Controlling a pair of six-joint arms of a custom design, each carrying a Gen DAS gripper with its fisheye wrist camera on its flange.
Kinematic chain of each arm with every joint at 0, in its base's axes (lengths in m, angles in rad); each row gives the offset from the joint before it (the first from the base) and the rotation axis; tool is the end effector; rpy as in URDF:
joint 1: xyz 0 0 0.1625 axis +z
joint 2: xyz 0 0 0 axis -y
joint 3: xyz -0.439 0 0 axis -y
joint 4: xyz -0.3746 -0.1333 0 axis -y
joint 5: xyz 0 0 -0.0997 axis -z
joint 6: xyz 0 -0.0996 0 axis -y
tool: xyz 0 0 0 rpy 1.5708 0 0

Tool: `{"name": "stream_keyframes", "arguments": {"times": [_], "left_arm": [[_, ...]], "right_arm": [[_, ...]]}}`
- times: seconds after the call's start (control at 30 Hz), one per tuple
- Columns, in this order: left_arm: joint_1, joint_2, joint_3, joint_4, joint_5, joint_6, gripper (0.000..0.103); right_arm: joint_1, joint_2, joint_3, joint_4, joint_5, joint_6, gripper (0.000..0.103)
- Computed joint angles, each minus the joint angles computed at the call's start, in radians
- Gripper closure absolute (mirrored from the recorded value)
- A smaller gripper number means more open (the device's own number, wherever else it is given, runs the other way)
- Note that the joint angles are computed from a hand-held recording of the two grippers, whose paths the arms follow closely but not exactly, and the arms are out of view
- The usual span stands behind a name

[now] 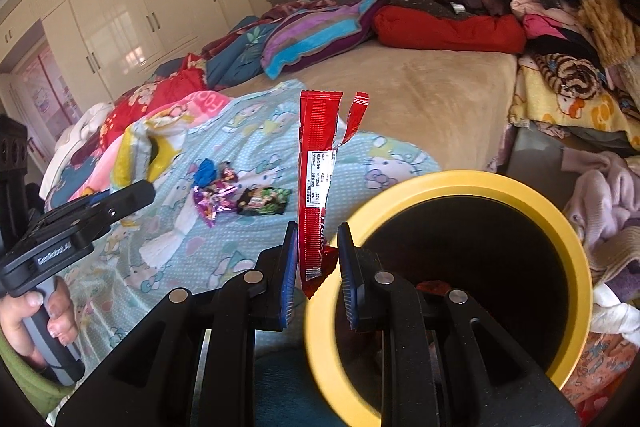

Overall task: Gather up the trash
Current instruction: 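Lift both held wrappers and carry them over the yellow bin, then open both tools to drop the wrappers into the yellow bin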

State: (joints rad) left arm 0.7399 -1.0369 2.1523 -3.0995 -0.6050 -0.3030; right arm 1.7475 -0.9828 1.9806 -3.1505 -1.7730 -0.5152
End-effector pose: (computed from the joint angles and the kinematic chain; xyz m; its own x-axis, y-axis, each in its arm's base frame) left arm -0.2258 -0.4976 0.1921 -0.8007 0.0041 -0.5991 0.4583 0.6482 -0.6081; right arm 0.2141 -0.5545 0.1863 -0.7837 -0.4605 0.4168 -0.6125 0.6843 -0.3956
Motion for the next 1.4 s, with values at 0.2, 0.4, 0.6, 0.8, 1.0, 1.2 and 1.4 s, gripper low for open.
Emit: {"name": "stream_keyframes", "arguments": {"times": [0.2, 0.4, 0.6, 0.8, 1.0, 1.2, 1.4], "left_arm": [[-0.009, 0.026, -0.018, 0.020, -0.016, 0.002, 0.076], [-0.015, 0.057, -0.046, 0.033, -0.034, 0.023, 0.076], [-0.015, 0.094, -0.076, 0.045, -0.064, 0.043, 0.076], [-0.013, 0.139, -0.112, 0.066, -0.101, 0.065, 0.076], [-0.004, 0.184, -0.152, 0.089, -0.135, 0.087, 0.076], [0.010, 0.229, -0.195, 0.112, -0.176, 0.097, 0.076], [0.027, 0.272, -0.249, 0.158, -0.195, 0.102, 0.076]], "right_arm": [[-0.029, -0.018, -0.001, -0.019, -0.009, -0.005, 0.084], [-0.058, -0.033, -0.007, -0.034, -0.024, -0.019, 0.084], [-0.084, -0.041, -0.019, -0.026, -0.038, -0.015, 0.084], [-0.113, -0.046, -0.038, -0.010, -0.051, 0.000, 0.084], [-0.134, -0.049, -0.048, 0.019, -0.071, 0.017, 0.084], [-0.151, -0.053, -0.056, 0.043, -0.080, 0.021, 0.084], [-0.164, -0.055, -0.063, 0.061, -0.083, 0.029, 0.084]]}}
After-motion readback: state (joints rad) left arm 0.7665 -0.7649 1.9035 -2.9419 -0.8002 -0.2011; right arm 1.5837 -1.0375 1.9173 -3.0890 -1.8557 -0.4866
